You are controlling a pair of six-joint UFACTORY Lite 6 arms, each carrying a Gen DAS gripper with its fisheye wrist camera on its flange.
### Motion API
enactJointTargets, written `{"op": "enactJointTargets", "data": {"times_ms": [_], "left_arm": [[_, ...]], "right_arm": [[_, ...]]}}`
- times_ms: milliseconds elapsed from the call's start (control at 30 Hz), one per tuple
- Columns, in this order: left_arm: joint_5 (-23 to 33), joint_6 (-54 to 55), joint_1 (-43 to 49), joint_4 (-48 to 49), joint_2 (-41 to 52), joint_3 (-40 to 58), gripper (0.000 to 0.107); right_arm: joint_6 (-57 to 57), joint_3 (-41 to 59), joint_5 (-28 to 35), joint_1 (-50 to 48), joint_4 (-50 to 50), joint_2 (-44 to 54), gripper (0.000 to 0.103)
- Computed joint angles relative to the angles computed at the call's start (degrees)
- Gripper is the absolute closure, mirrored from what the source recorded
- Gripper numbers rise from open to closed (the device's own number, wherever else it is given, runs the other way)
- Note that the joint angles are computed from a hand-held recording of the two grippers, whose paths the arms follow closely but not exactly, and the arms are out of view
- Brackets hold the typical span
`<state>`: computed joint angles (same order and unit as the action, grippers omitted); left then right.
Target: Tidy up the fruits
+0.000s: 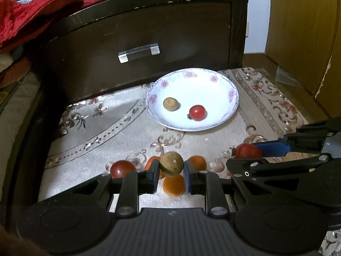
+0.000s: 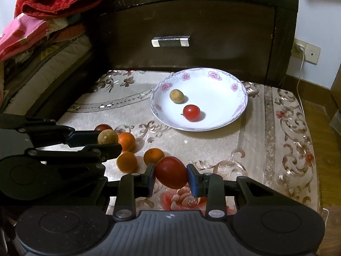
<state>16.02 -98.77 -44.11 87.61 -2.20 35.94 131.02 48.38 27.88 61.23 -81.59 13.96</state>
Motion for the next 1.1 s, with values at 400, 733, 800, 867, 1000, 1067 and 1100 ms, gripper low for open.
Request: {"op": "enactJointTargets", "data": {"times_ms": [400, 733, 800, 867, 1000, 1067, 1100], "left_arm": [[-2.75, -5.8, 2.58, 7.87, 5.12, 5.12, 0.078], [-6.22, -15.97, 5.6, 21.75, 19.08, 19.73, 0.078], [-6.95, -19.54, 6.33, 25.81, 22.71, 23.26, 0.078], [-7.83, -24.36, 7.35, 30.99, 25.84, 26.43, 0.078], [-9.33, -27.83, 9.38, 36.0, 31.26, 32.0, 0.078], [-10.26, -29.63, 10.42, 38.15, 33.41, 34.12, 0.078], [-10.85, -29.72, 10.89, 38.29, 34.34, 35.07, 0.078]], "right_arm": [[3.63, -0.65, -0.91, -3.2, -3.98, -0.2, 0.074], [19.95, -2.8, -3.36, -12.0, -22.02, 0.02, 0.073], [22.65, -2.3, -3.5, -14.14, -25.44, 1.35, 0.073], [25.93, -1.29, -3.81, -16.63, -29.78, 3.27, 0.073], [28.08, 1.95, -3.12, -19.71, -35.48, 7.61, 0.073], [28.54, 3.81, -3.44, -21.12, -38.21, 9.82, 0.073], [29.13, 4.67, -3.35, -21.66, -39.79, 10.94, 0.073]]}}
